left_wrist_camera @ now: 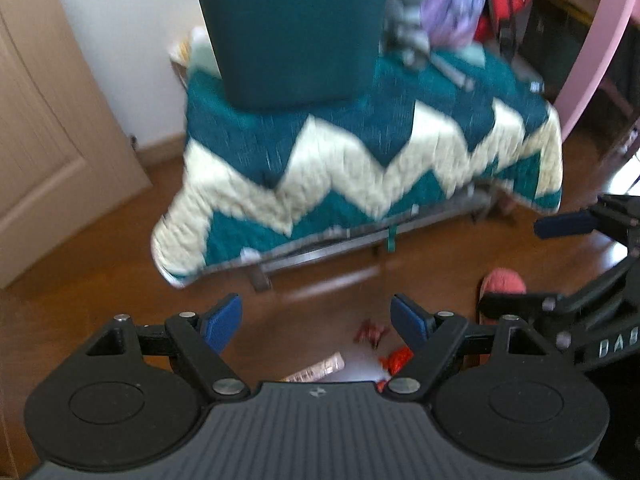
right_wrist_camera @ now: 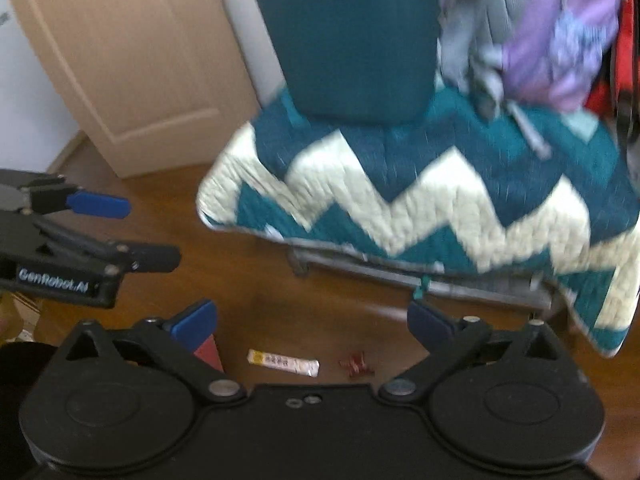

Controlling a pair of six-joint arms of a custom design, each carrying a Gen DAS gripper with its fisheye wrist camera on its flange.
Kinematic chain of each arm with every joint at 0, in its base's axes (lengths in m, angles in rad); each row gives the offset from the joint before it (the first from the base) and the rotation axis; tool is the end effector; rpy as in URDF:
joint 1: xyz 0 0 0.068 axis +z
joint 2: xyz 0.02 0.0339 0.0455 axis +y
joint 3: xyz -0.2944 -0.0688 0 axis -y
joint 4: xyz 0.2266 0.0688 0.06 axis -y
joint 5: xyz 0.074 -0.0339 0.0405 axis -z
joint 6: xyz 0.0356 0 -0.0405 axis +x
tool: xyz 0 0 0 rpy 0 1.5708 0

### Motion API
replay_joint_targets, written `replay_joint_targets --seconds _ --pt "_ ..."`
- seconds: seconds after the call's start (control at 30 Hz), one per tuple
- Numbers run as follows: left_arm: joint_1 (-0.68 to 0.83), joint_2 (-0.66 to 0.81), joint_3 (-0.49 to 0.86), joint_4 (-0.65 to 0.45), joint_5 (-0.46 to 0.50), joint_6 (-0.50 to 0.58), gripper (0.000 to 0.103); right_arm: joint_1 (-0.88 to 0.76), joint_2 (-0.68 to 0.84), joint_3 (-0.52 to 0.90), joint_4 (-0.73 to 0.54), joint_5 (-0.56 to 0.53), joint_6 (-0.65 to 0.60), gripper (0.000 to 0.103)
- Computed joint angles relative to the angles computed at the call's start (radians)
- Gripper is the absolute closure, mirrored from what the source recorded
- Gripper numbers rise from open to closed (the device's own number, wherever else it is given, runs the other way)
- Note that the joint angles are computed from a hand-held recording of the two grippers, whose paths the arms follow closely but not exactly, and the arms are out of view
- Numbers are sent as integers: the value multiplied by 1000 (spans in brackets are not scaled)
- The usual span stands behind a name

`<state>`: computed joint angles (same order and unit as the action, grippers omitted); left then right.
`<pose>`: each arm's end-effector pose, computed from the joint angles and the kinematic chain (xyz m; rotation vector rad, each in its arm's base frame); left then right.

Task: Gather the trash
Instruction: 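Lower both open tools toward the trash on the floor, then grasp the white snack stick with left tool while right tool grasps the red plastic bag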

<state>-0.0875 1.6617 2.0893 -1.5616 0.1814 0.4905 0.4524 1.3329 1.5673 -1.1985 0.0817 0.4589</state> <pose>0.2725 -0.0304 0.4565 0.8144 2.5497 -0.1196 0.1987 0.0933 0.4207 0.0409 2.5499 0.2576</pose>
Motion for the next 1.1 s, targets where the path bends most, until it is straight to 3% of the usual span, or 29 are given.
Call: replay_joint_targets --seconds 0.1,0.57,0.9,1.1 --pt "-4 1 -164 103 -26 34 22 -59 13 -122 79 -47 7 1" --pt "-11 222 -571 478 -133 254 22 -144 280 -619 491 -144 126 4" --pt "14 354 -920 920 -204 458 22 -183 609 -746 715 -242 53 10" --pt "6 450 -1019 1065 -209 587 22 -177 752 -762 809 -284 57 11"
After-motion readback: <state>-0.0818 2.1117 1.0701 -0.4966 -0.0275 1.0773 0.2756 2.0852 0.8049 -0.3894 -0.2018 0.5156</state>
